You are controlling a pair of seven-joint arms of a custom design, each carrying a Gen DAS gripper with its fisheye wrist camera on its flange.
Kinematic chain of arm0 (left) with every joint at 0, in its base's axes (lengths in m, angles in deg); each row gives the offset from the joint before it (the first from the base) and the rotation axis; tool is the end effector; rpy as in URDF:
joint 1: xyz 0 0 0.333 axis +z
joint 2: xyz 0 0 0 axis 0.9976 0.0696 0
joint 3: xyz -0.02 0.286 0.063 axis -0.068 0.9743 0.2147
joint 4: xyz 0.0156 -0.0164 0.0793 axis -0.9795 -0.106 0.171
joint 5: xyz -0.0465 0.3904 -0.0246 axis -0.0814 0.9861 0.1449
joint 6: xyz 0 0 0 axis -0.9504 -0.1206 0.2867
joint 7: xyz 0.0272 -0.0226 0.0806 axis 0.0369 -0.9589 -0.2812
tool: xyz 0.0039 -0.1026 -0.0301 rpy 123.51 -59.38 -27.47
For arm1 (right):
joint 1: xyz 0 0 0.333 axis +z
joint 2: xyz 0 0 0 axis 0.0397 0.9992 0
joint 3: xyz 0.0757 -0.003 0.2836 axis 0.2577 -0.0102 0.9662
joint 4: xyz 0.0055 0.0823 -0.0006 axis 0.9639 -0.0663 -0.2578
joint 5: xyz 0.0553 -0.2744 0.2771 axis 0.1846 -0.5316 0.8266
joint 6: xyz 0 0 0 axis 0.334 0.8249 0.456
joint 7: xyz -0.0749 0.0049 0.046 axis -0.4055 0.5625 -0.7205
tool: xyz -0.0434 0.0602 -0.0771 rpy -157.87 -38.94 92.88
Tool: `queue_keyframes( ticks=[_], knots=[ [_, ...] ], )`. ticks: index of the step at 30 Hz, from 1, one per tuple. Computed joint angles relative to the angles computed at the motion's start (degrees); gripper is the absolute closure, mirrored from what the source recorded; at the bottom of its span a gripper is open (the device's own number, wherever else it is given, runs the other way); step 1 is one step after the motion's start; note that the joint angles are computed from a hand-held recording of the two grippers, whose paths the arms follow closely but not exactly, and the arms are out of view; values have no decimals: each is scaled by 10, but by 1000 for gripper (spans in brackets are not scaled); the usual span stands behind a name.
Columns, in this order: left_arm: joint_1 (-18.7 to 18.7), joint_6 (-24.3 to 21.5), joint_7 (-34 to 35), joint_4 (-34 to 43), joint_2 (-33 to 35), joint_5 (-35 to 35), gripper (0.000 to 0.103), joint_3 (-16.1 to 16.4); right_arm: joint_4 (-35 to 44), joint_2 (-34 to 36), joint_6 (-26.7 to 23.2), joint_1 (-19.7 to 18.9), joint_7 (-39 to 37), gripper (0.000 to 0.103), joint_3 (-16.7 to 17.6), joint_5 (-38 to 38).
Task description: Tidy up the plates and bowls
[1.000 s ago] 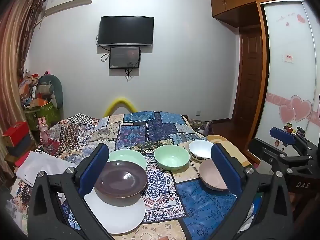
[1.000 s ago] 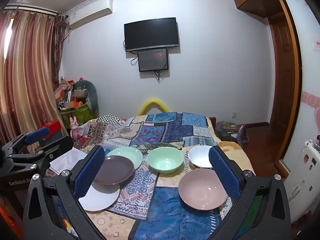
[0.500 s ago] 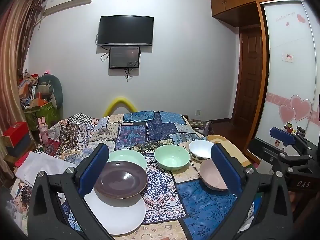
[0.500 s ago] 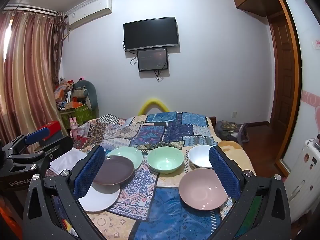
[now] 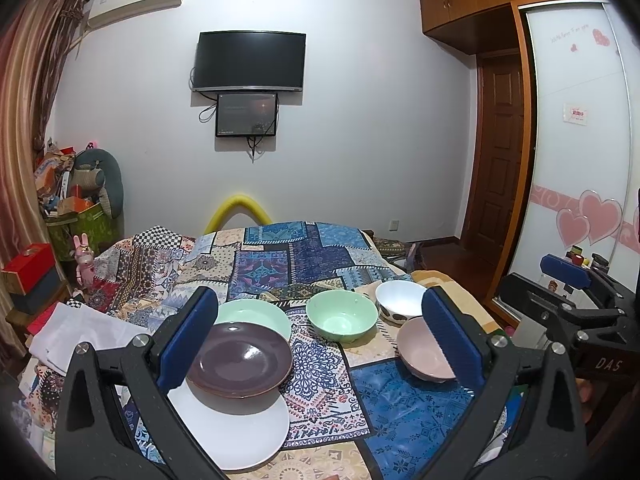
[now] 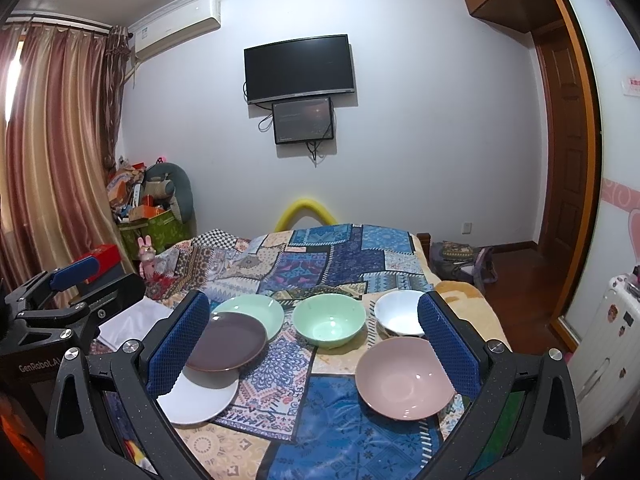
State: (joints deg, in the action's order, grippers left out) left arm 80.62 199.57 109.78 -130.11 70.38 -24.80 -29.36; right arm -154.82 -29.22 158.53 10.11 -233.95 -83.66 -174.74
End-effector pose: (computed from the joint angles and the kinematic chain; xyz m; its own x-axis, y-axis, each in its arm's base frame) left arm 0.5100 -0.2071 0.5659 -0.3279 -0.9434 0.0505 -0.3125 0.0579 -0.9481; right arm 0.4797 0.1855 0.5468 0.0480 -0.9952 -0.0850 -0.3178 0.0655 -0.9459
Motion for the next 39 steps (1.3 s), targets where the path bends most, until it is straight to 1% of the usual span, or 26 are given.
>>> queue_keyframes(
  ticks=[2, 4, 6, 10, 11, 12, 13, 15, 18, 21, 22, 27, 28, 29, 31, 37, 38, 39],
  knots=[
    [16, 0, 1, 1, 0, -2, 0, -16, 0, 0, 1, 0, 1, 0, 0, 0],
    [4, -2, 0, 2, 1, 0, 0, -4, -3, -3, 2, 1, 2, 0, -1, 0],
    [8, -2, 0, 1, 0, 1, 0, -9, -4, -3, 3, 0, 3, 0, -1, 0],
    [31, -3, 0, 0, -3, 2, 0, -32, -5, -4, 3, 0, 4, 0, 0, -2],
    [43, -3, -1, 1, -3, 2, 0, -44, -6, -4, 3, 0, 4, 0, 0, -2],
    [43, -3, -2, 1, -4, 3, 0, -43, -5, -3, 3, 0, 6, 0, 0, -4],
    [35, -2, -3, -1, -4, 4, 0, -36, -5, -3, 2, 1, 6, 0, 0, -4],
    [43, -4, -4, 0, -4, 5, 0, -43, -6, -4, 3, 1, 10, 0, 0, -7],
    [43, -3, -7, 1, -3, 6, 0, -42, -6, -4, 2, 3, 12, 0, -1, -8],
    [34, -4, -10, 2, -3, 7, 0, -33, -7, -5, 3, 4, 11, 0, -2, -8],
    [25, -4, -11, 2, -3, 9, 0, -24, -7, -5, 3, 4, 11, 0, -2, -8],
    [28, -3, -11, 2, -4, 11, 0, -26, -7, -6, 4, 4, 9, 0, -2, -7],
    [36, -3, -11, 3, -4, 11, 0, -35, -8, -7, 3, 4, 11, 0, -1, -8],
    [28, -1, -12, 0, -4, 11, 0, -27, -8, -7, 3, 4, 11, 0, -1, -9],
    [23, -1, -11, 1, -4, 10, 0, -22, -8, -7, 3, 4, 7, 0, -1, -3],
    [27, 0, -9, 1, -4, 6, 0, -27, -7, -6, 5, 3, 7, 0, -1, -4],
    [22, 0, -8, 0, -4, 7, 0, -23, -8, -7, 4, 3, 8, 0, 0, -5],
    [11, 0, -8, 0, -4, 8, 0, -11, -7, -6, 5, 3, 7, 0, -1, -5]
  ],
)
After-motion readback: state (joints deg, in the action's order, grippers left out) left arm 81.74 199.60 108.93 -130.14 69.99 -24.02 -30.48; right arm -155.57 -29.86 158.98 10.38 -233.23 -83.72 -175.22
